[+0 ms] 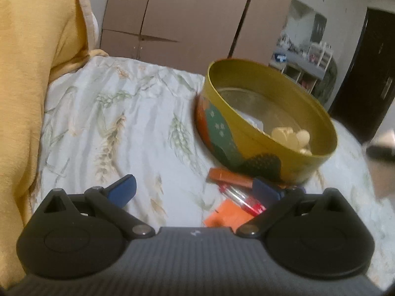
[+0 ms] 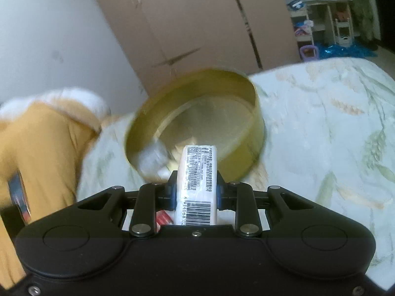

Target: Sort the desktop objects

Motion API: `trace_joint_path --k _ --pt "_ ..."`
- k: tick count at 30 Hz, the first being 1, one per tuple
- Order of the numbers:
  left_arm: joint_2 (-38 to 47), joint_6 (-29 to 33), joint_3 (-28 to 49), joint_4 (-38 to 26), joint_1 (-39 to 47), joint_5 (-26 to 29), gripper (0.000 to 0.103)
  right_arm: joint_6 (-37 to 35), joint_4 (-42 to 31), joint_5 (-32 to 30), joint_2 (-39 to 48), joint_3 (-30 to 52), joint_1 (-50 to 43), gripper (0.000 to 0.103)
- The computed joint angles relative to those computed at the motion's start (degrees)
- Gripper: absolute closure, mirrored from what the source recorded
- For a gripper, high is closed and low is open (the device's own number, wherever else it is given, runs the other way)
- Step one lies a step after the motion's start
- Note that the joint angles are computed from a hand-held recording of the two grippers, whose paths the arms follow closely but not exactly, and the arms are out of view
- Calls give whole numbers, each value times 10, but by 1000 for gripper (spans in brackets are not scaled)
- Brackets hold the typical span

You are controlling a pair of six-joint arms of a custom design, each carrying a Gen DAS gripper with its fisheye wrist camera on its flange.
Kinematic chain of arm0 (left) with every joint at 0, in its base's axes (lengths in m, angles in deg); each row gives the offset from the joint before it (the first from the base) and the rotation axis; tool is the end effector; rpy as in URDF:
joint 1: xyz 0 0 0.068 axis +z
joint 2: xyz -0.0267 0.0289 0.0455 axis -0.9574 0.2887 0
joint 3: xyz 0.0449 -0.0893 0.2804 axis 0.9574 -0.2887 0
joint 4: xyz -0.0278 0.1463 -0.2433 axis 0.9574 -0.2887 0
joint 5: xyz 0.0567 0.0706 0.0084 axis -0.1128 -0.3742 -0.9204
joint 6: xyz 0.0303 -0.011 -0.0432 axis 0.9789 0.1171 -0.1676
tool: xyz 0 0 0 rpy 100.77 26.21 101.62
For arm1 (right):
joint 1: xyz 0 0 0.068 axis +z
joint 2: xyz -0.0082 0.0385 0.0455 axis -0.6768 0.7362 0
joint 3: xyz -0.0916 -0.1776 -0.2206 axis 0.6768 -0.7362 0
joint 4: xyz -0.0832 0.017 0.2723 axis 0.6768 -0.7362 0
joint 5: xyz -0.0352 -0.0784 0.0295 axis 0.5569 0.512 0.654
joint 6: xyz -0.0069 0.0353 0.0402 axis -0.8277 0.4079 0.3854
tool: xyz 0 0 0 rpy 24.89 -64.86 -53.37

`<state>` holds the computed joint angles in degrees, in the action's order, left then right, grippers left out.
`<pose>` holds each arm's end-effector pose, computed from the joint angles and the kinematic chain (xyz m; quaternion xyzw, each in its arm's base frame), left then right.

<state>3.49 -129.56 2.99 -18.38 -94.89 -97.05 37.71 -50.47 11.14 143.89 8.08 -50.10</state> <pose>0.1670 -0.0457 0.0839 -0.2902 0.8352 -0.0028 0.4672 0.3231 -0.0157 0.1613 -0.2030 0.8562 0.3196 0.3515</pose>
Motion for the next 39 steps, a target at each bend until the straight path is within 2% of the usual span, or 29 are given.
trace_joint_path --k 1,4,7,9,12,15,18,21,25,27,34,36,39 --pt "1 6 -9 23 10 13 0 37 11 3 -19 0 13 77" --pt "2 20 -3 21 11 36 0 124 43 16 -70 2 57 77" --pt "15 40 9 22 -11 15 0 206 68 21 -91 12 97 77" --pt "29 48 10 34 -25 0 0 232 85 36 -94 12 118 77" --pt "70 57 22 56 -32 -8 0 244 96 36 -61 24 136 77" --pt "86 58 27 70 -24 14 0 221 177 46 -39 -12 122 77" --pt "87 65 27 77 -8 60 0 196 258 43 -7 -44 91 77" --pt "76 86 31 77 2 131 0 218 272 16 44 -15 62 77" --pt "65 134 51 42 0 227 0 252 360 12 78 -17 35 77" --pt "71 153 65 19 -6 264 0 261 377 3 107 0 27 77" --pt "71 189 131 -151 -89 199 0 253 385 -2 123 6 21 77" --pt "50 199 131 -171 -105 179 0 251 394 -1 115 -3 22 77" --pt "26 209 126 -186 -118 177 0 246 396 9 101 -17 30 77"
